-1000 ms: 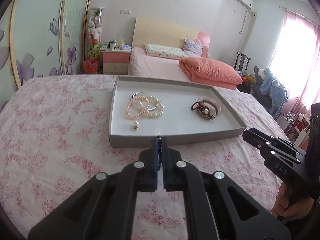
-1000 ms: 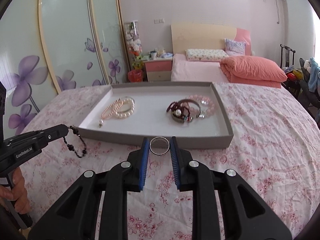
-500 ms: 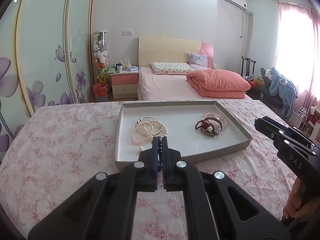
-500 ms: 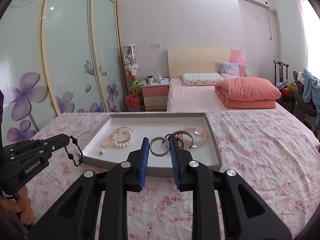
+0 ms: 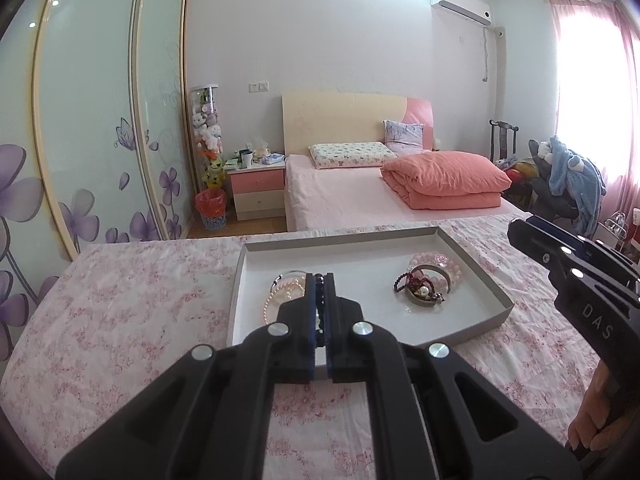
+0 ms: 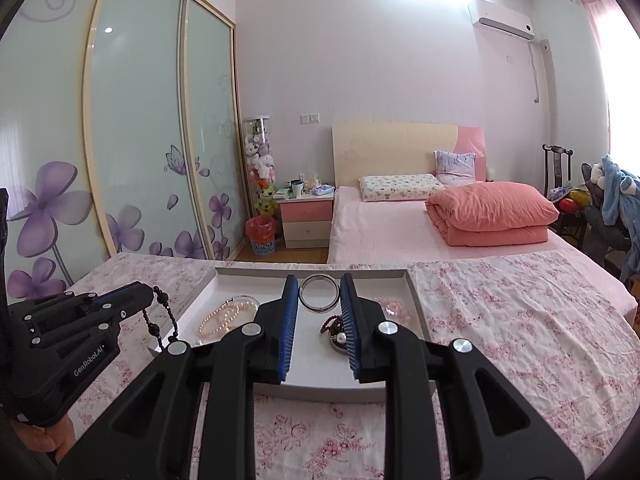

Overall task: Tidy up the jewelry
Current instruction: 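Carry the black bracelet and silver ring over the grey tray, then open both grippers to release the bracelet and ring in the tray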

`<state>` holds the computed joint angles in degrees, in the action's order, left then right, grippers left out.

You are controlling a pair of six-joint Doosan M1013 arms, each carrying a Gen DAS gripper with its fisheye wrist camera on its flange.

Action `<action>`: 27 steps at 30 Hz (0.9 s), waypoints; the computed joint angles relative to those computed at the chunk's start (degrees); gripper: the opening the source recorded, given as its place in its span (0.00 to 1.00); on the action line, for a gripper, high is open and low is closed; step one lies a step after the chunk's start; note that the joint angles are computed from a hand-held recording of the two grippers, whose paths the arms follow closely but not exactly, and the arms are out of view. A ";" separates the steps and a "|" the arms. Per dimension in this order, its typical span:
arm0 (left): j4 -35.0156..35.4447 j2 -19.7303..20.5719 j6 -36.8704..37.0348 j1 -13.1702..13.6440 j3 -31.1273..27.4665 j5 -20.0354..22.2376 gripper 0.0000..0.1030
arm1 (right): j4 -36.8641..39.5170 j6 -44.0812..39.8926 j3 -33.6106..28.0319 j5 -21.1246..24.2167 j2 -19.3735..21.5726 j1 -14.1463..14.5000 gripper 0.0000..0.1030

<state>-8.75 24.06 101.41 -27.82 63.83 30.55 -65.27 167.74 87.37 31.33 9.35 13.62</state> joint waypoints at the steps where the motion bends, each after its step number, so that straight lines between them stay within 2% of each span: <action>1: 0.15 0.12 -0.09 0.01 -0.09 -0.02 0.05 | 0.06 -0.10 -0.12 -0.02 0.09 -0.06 0.22; 6: 1.35 1.43 -1.30 -0.18 -1.86 0.62 0.05 | 1.07 -1.15 -1.27 -0.41 0.97 -0.76 0.22; 10: 1.15 3.31 -1.67 -0.13 -4.70 1.89 0.05 | 5.46 -4.57 -2.90 -1.26 2.30 -2.06 0.22; 15: 0.13 6.35 -1.47 -0.16 -9.27 4.78 0.05 | 14.45 -11.61 -5.30 -2.58 4.39 -3.94 0.22; 21: -2.37 10.47 -1.17 0.02 -15.12 10.76 0.05 | 27.16 -20.88 -7.58 -3.02 6.52 -5.79 0.22; 22: -2.70 10.98 -1.32 0.08 -15.91 11.59 0.05 | 29.33 -22.08 -7.65 -3.19 6.59 -6.07 0.23; 24: -4.26 11.86 -1.70 0.41 -17.31 13.02 0.08 | 32.09 -22.88 -7.45 -3.57 6.44 -6.61 0.31; 25: -4.88 12.09 -1.94 0.61 -17.75 13.47 0.10 | 31.67 -22.22 -7.04 -3.76 6.17 -6.72 0.37; 27: -5.97 11.93 -2.47 1.09 -17.53 12.89 0.18 | 29.38 -20.03 -6.37 -3.48 5.67 -6.57 0.37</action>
